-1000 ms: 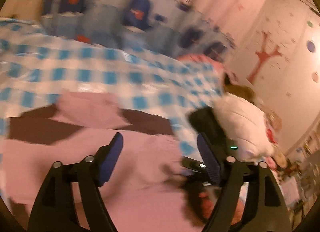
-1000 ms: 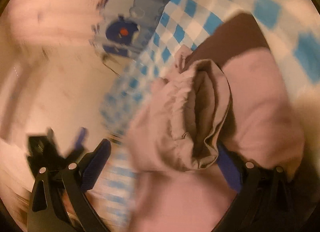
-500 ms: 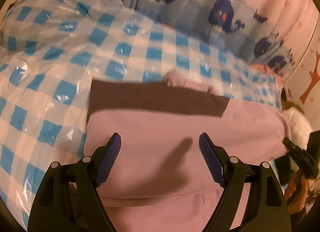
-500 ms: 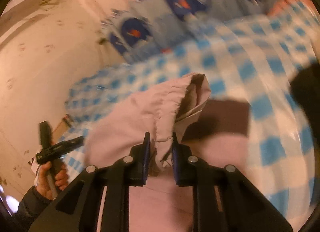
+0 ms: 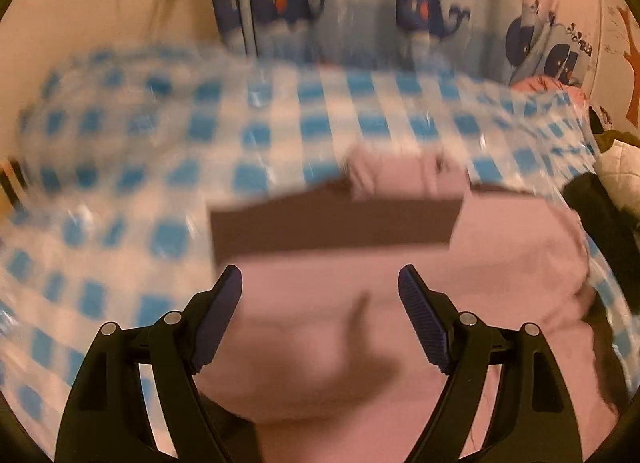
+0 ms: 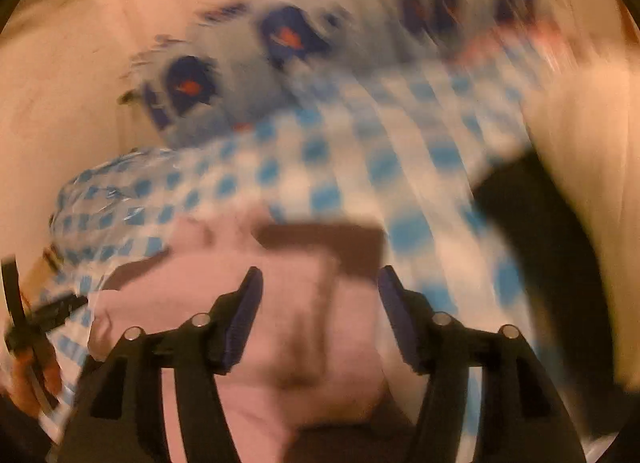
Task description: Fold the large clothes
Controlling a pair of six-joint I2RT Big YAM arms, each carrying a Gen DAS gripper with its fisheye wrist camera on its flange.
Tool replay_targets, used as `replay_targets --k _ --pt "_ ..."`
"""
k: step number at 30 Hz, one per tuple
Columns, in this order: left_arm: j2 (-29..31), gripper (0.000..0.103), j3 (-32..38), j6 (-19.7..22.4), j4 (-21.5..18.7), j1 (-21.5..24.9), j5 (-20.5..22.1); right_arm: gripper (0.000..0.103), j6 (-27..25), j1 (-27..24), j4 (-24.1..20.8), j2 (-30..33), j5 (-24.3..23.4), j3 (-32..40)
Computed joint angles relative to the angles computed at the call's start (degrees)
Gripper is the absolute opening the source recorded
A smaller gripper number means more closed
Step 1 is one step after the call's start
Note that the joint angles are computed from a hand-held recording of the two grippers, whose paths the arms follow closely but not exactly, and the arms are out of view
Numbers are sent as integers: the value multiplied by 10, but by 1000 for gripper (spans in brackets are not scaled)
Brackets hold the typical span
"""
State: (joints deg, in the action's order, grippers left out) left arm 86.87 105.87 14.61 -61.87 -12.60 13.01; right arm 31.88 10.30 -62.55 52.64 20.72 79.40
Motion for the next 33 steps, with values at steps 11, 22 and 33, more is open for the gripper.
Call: replay_targets --k 11,22,33 --pt "63 80 3 -18 12 -27 -44 63 -45 4 -84 188 -43 27" --pt "-61 79 -174 96 237 -64 -145 66 -49 56 -94 159 54 68" --pt "-44 80 -179 138 193 -72 -137 73 16 -13 -116 147 -49 14"
